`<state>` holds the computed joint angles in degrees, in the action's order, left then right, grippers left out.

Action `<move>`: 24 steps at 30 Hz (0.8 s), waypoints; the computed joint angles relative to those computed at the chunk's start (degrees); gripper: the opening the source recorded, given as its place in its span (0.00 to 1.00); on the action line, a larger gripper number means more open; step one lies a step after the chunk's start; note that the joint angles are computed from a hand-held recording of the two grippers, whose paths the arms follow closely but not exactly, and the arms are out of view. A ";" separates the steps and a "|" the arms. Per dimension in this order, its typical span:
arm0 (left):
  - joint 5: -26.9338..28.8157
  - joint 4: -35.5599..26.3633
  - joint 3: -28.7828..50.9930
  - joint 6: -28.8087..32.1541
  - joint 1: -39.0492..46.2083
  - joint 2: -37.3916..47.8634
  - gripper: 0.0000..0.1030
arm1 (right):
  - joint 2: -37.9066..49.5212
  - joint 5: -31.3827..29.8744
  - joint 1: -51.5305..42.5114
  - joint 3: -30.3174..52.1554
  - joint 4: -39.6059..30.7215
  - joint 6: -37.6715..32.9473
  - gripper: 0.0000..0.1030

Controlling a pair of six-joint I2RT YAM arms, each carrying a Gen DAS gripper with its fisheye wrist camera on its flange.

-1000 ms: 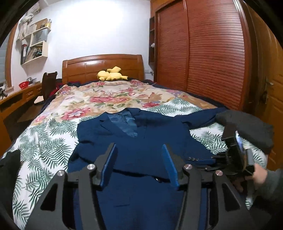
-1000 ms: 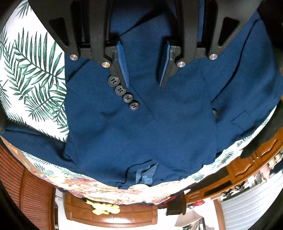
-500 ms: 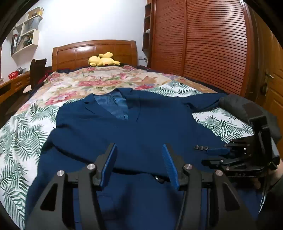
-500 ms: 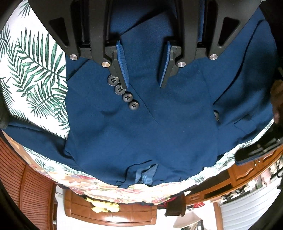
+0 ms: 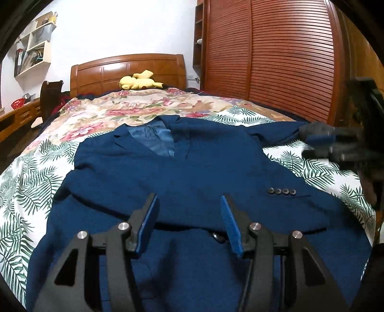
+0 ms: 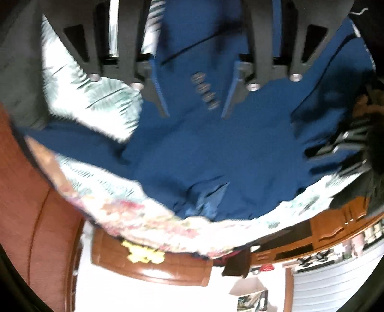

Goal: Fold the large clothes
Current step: 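Move the right tool to the other jacket sleeve, then grasp the other sleeve with the right tool and fold it over the jacket front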

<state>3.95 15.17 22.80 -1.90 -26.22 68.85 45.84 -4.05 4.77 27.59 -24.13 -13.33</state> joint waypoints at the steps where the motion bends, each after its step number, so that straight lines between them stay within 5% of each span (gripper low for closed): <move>1: 0.26 0.15 -0.12 -0.20 0.25 -0.11 0.51 | 1.10 -0.76 -1.84 1.12 0.15 -0.91 0.61; 10: 1.57 0.83 -0.47 -0.91 1.46 -0.09 0.51 | 22.44 -2.96 -17.44 11.35 10.25 -5.85 0.62; 24: 2.60 0.63 -0.39 -0.68 1.75 0.11 0.51 | 46.70 -9.56 -30.63 23.58 12.03 7.13 0.62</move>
